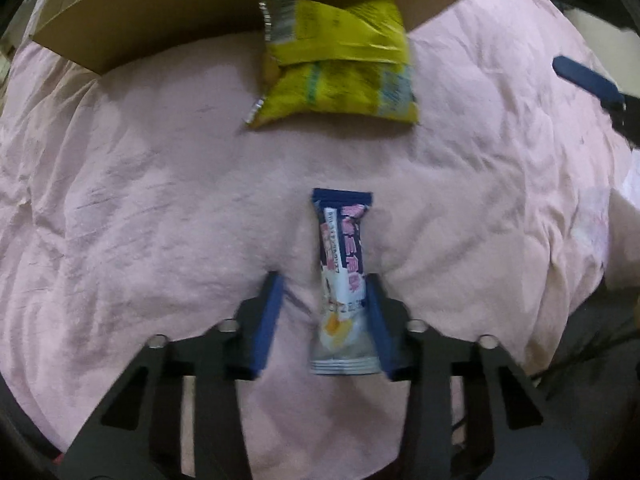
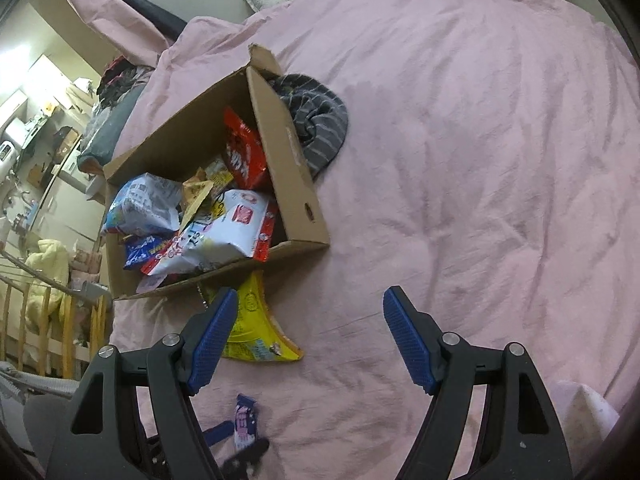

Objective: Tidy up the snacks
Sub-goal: 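Grasp the small purple-white bar with left tool while right tool grasps yellow bag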

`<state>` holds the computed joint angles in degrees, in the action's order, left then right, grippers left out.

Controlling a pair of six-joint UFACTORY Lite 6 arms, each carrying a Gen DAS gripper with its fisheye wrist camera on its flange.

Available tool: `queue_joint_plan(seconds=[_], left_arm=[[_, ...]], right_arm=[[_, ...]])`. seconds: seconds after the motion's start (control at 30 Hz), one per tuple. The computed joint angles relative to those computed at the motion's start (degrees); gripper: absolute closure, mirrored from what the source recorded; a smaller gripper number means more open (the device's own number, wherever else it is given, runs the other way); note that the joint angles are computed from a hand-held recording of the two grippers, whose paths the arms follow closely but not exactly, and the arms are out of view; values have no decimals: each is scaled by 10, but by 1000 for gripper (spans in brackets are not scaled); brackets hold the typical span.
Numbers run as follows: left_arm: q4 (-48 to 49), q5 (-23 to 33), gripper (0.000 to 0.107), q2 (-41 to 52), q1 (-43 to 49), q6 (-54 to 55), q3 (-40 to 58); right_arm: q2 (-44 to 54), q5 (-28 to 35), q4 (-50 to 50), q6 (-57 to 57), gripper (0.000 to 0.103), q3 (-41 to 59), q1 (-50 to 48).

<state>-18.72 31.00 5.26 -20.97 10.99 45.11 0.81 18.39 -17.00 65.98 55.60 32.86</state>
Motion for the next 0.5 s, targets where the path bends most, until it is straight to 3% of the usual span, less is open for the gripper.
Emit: queue_joint_plan(seconds=[0.07, 0.23, 0.33, 0.5], left_arm=[[-10, 10, 93, 4, 13, 26, 7], [-3, 34, 93, 4, 55, 47, 33], [8, 44, 93, 7, 80, 49, 55], [8, 49, 93, -5, 128, 59, 57]], right_arm=[[29, -10, 96, -96, 25, 17, -2], [134, 2, 286, -289, 25, 93, 6], [206, 17, 324, -331, 24, 158, 18], [327, 69, 291, -312, 16, 299, 38]])
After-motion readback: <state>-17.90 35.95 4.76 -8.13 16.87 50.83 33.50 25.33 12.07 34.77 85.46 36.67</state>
